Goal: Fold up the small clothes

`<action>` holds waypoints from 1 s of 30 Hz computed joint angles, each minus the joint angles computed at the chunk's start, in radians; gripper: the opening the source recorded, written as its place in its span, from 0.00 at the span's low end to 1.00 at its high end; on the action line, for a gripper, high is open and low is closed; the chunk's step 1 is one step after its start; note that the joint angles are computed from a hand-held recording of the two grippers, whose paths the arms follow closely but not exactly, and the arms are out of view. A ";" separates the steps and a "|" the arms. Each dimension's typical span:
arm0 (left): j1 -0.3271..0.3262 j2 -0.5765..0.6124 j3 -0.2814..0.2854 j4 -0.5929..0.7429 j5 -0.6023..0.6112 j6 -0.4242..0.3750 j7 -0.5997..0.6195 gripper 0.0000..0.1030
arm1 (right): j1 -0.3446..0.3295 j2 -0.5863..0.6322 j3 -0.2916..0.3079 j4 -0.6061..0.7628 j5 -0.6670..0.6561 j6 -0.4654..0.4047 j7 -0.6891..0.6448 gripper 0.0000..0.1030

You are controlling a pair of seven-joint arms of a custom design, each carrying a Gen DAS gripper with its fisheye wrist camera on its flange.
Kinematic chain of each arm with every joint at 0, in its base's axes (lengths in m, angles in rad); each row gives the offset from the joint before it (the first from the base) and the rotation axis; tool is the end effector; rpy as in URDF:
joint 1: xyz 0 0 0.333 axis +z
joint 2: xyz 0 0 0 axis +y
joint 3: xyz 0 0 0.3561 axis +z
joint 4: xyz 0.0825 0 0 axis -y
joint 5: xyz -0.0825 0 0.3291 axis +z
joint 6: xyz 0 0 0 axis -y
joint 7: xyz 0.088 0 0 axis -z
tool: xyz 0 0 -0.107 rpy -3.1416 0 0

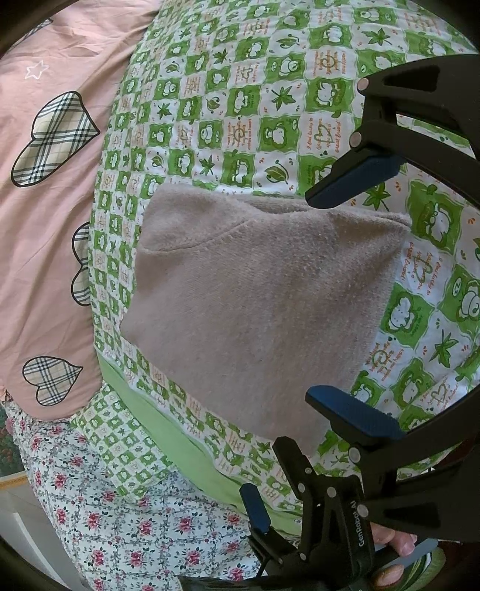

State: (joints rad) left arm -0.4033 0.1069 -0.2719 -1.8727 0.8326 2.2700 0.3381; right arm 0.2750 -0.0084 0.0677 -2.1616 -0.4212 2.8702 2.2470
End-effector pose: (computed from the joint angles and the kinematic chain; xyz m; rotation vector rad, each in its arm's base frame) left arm 0.4628 -0.3374 0.5550 -1.8382 1.6548 -0.5048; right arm 0.4949 0.2011 0.5507 -1.7783 1.7231 -0.5643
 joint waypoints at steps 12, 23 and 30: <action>0.000 0.001 0.000 0.001 0.000 0.000 0.000 0.88 | 0.001 0.001 0.000 0.001 -0.005 0.001 0.008 0.94; 0.003 0.004 0.003 0.010 -0.004 0.005 0.013 0.88 | 0.001 0.007 0.001 0.024 -0.004 -0.010 0.005 0.94; 0.011 0.026 0.013 0.038 -0.001 0.006 0.042 0.88 | -0.004 0.024 -0.002 0.049 -0.015 -0.007 0.013 0.94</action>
State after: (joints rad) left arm -0.3922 0.1329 -0.2586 -1.8344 0.8318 2.2763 0.3799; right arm 0.2707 0.0155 0.0655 -2.1129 -0.4363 2.8635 2.2602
